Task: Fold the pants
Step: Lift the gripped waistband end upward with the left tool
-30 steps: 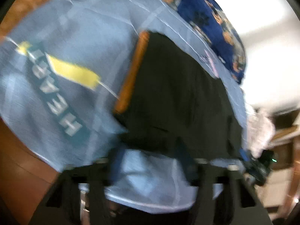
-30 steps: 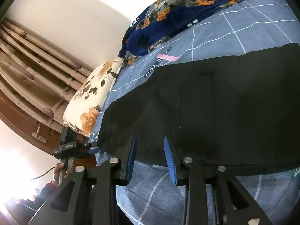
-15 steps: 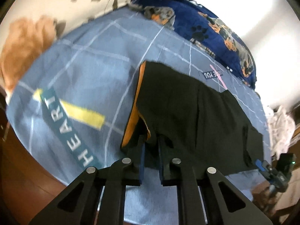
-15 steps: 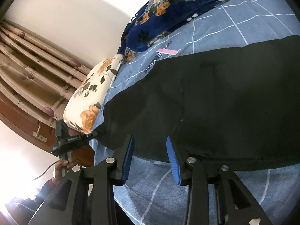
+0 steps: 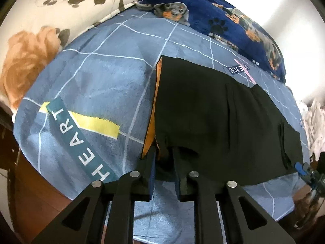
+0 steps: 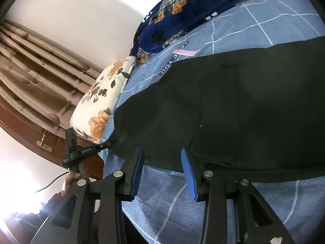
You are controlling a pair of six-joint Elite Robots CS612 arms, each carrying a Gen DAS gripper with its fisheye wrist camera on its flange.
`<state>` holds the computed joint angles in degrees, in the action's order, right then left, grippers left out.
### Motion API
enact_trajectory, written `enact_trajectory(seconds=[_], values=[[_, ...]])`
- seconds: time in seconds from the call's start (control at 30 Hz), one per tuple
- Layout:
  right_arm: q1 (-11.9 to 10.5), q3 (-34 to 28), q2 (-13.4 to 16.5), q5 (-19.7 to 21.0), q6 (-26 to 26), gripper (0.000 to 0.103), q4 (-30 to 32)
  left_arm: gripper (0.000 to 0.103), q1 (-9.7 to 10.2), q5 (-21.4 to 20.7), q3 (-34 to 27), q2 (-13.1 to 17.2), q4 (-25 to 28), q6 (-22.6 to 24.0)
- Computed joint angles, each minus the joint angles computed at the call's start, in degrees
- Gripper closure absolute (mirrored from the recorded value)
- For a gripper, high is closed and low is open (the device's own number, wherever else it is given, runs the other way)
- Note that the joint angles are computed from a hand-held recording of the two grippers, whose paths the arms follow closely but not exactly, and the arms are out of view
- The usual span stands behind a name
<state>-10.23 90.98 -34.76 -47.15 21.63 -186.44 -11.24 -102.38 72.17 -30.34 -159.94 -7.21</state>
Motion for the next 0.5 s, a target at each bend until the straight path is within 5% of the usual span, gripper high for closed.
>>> enact_trajectory(seconds=[0.07,0.2,0.4,0.5], values=[[0.0,0.0,0.0,0.0,0.2,0.065,-0.2,0.082,-0.3,1.4,0.3,-0.1,-0.3,1.5],[0.1,0.0,0.0,0.2,0.6,0.063,-0.1,0.051,-1.18,7.6,0.8,-0.4,-1.0,3.1],[0.1,0.0,0.0,0.3,0.7,0.061,-0.1,0.051,-0.38,3.7,-0.7,0.4,0.3,6.2],[0.1,0.1,-0.1,0.3,0.7,0.061,0.3,0.051,0.76,-4.7,-3.0,1.3,4.2,8.8]])
